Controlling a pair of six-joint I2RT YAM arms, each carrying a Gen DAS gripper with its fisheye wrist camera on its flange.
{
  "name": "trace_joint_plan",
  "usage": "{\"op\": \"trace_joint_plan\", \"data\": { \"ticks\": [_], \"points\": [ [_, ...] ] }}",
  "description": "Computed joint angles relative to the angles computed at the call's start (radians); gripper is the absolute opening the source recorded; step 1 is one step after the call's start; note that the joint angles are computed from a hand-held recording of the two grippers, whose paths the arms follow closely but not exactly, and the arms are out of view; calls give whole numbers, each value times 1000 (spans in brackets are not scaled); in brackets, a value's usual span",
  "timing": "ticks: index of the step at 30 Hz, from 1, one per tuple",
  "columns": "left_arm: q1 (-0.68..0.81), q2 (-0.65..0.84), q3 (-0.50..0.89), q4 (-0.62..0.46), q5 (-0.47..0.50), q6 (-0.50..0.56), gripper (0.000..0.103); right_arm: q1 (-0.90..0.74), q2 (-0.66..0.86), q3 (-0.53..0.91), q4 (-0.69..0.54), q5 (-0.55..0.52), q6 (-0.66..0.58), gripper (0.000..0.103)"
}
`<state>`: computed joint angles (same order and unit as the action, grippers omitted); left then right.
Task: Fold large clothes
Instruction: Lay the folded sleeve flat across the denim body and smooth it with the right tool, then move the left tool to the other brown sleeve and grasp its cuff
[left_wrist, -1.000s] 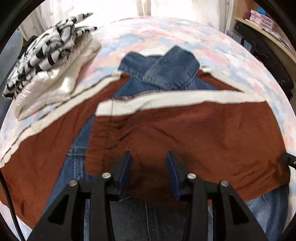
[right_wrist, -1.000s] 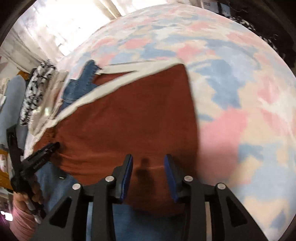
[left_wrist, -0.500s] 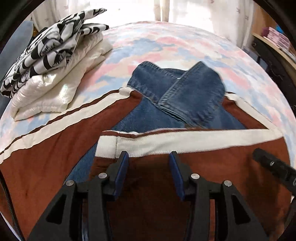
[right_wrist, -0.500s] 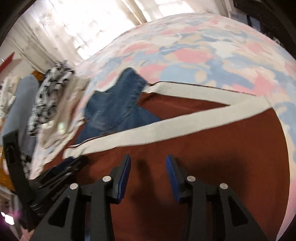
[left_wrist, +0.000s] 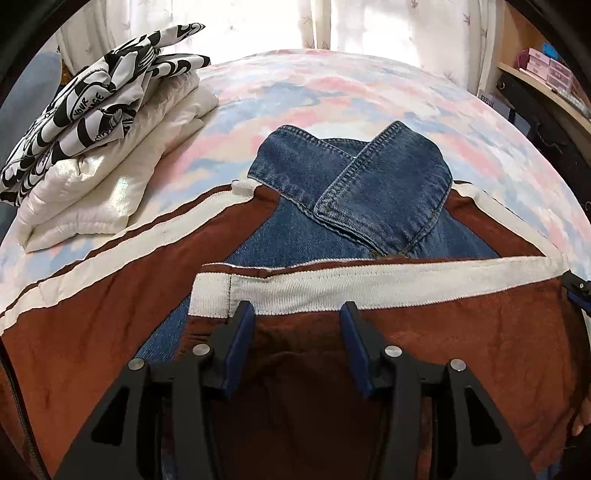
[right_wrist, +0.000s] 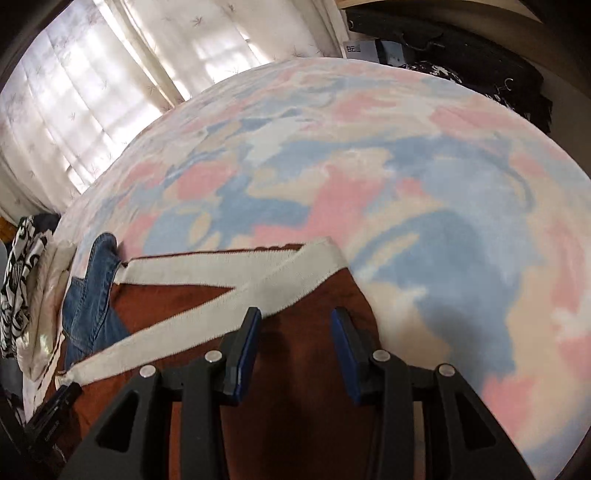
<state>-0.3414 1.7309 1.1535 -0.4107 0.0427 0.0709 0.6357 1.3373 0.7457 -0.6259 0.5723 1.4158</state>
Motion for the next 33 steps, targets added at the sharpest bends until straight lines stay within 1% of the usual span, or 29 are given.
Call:
{"op": "trace_joint_plan", "data": {
  "ticks": [2,5,8,11,14,17,22,24,26,28,31,33],
  "points": [
    [1,-20,4,-31,4,-6,52,17,-8,10,-15,-20,11,40],
    [-2,-70,-13,-57,6,-8,55,85,-40,15,-34,-29,70,40],
    [-10,-137,-34,-101,5,5,56,166,-32,55,-86,-13,128,40],
    [-17,-236,-84,-134,6,19,57,269,-23,104,-150,15,207,40],
    [-15,-346,-141,-177,15,27,58,374,4,163,-223,51,289,40],
    [-3,-451,-185,-240,34,31,59,491,68,247,-320,87,399,41],
    [31,-618,-240,-346,60,53,59,610,164,354,-417,94,491,42],
    [52,-700,-268,-388,66,64,60,656,198,388,-445,93,535,43],
    [76,-773,-294,-427,70,77,65,697,223,409,-457,95,572,44],
    [113,-840,-314,-474,83,92,67,738,248,429,-460,91,606,44],
    [209,-913,-329,-554,145,141,67,791,294,474,-476,79,643,44],
    [296,-947,-327,-615,206,200,67,814,321,507,-500,73,658,44]
  ]
}}
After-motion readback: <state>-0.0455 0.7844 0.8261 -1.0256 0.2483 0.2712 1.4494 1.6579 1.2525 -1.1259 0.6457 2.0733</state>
